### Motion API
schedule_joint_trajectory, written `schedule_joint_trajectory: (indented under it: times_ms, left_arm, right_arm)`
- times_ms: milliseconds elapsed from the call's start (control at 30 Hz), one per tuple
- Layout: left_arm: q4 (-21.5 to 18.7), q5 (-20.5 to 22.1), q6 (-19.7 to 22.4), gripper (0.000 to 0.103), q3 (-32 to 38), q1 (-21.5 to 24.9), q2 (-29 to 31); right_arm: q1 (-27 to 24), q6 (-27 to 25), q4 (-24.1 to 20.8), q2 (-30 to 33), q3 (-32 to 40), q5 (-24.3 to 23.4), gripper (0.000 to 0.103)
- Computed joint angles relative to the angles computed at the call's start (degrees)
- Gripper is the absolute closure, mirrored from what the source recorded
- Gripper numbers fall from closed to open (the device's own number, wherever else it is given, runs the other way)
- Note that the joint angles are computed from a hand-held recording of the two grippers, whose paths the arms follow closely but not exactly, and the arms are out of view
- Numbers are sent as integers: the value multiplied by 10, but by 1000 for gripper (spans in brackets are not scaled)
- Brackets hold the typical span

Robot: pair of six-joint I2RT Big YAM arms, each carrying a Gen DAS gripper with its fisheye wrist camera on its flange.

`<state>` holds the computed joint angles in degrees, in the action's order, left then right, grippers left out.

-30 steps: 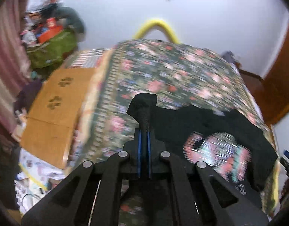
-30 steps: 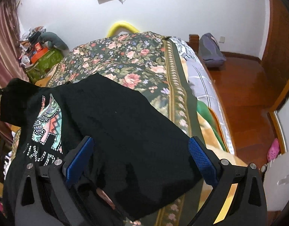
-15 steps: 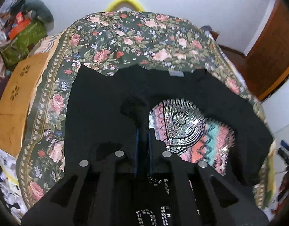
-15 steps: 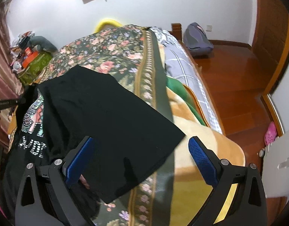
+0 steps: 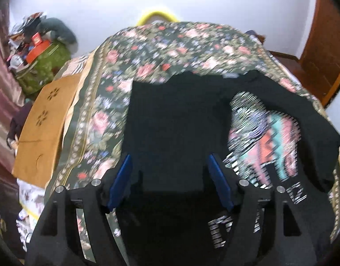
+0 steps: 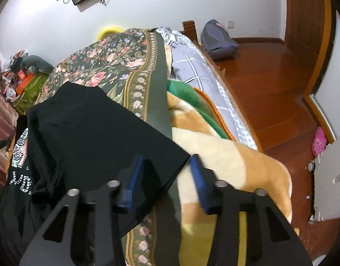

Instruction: Fold small clothes

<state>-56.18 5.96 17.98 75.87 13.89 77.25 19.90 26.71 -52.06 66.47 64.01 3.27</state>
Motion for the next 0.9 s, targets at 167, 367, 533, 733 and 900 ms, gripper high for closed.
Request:
schedule_joint_trajectory:
  times_ms: [167,367,533,733,900]
  left_arm:
    - [-13,8,-14,33,-16,17,12]
    - [24,-17,-5,30,-65,6,-6]
    - [32,-24,11,26,-74,8,-15]
    - [50,-1,10,14,-93,29,-23]
    - [32,38,-9,14,-85,46,-12]
  right_arm:
    - [5,-11,4,-9,0,10,96]
    - [19,-28,-6,-14,32,1,98]
    - [55,-48,-22,8,101,-8,98]
    - [90,-69,-27,76,211,-20,98]
    - [109,-80,-46,161,341,-17,99]
